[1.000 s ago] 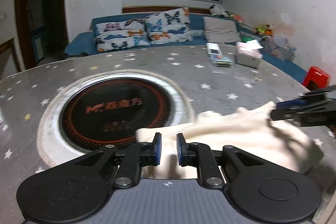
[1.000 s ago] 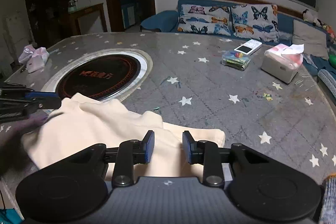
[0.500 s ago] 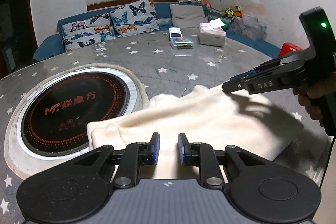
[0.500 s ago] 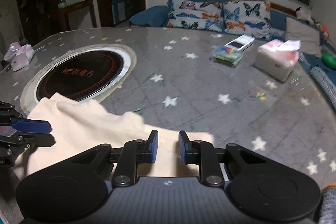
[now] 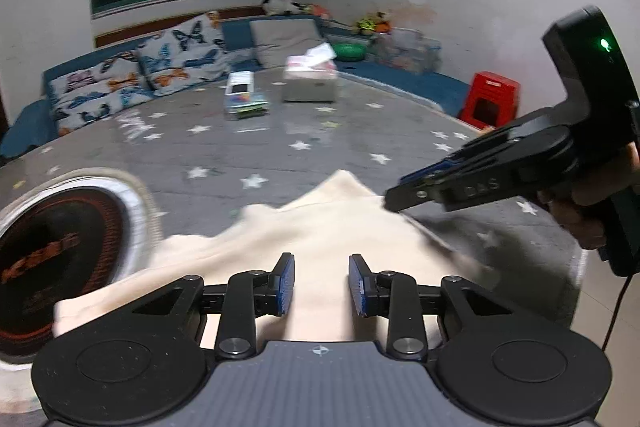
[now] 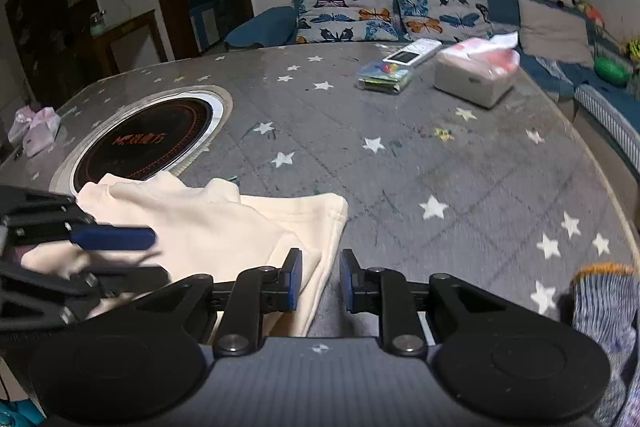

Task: Fold clothes

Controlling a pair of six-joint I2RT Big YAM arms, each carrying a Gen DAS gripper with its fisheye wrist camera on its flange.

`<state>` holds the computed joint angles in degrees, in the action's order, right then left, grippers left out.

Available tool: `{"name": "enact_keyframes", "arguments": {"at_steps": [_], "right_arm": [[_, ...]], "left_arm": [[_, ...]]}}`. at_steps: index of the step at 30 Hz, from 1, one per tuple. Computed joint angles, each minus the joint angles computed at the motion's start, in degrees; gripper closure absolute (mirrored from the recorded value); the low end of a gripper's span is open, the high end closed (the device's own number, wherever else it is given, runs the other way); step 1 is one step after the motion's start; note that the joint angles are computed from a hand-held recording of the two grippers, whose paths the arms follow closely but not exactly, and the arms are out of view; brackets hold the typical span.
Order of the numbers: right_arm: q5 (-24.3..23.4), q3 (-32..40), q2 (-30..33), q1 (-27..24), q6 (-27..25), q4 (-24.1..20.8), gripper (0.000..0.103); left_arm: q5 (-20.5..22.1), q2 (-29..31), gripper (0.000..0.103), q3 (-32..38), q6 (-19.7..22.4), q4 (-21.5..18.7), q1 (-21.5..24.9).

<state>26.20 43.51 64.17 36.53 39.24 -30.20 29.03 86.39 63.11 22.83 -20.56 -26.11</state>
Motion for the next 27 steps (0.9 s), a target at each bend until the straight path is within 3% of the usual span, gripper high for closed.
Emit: {"name": "enact_keyframes", "arguments": {"at_steps": [9, 11, 14, 16, 22, 27], "right_arm": [[-3.03, -0.57, 1.31, -0.86, -0.84, 4.30, 0.084], [-2.36, -0.45, 1.87, -0.42, -1.20, 4.22, 0.084], [-0.40, 0.15, 2.64, 0.60, -2.35, 3.23, 0.095], [2.03, 0.91, 3.25, 1.66, -3.70, 1.98, 0.097], [6.97, 2.24, 5.92, 3.29, -6.88, 0.72, 0.099], [6.52, 2.12, 5.97, 2.71, -8.61, 1.14, 0.099]], "left_arm": [[1.05, 0.47, 0.070, -0.42, -0.39, 0.09, -0.37], [1.00, 0.45, 0.070, -0.64, -0.29, 0.45, -0.39], [0.97, 0.30, 0.069, -0.87, -0.59, 0.79, -0.46], [0.90, 0.26, 0.068, -1.01, -0.57, 1.01, -0.46], [1.20, 0.27, 0.068, -1.20, -0.33, 0.83, -0.59], [2.42, -0.59, 0.066, -2.10, -0.37, 0.73, 0.34]]}}
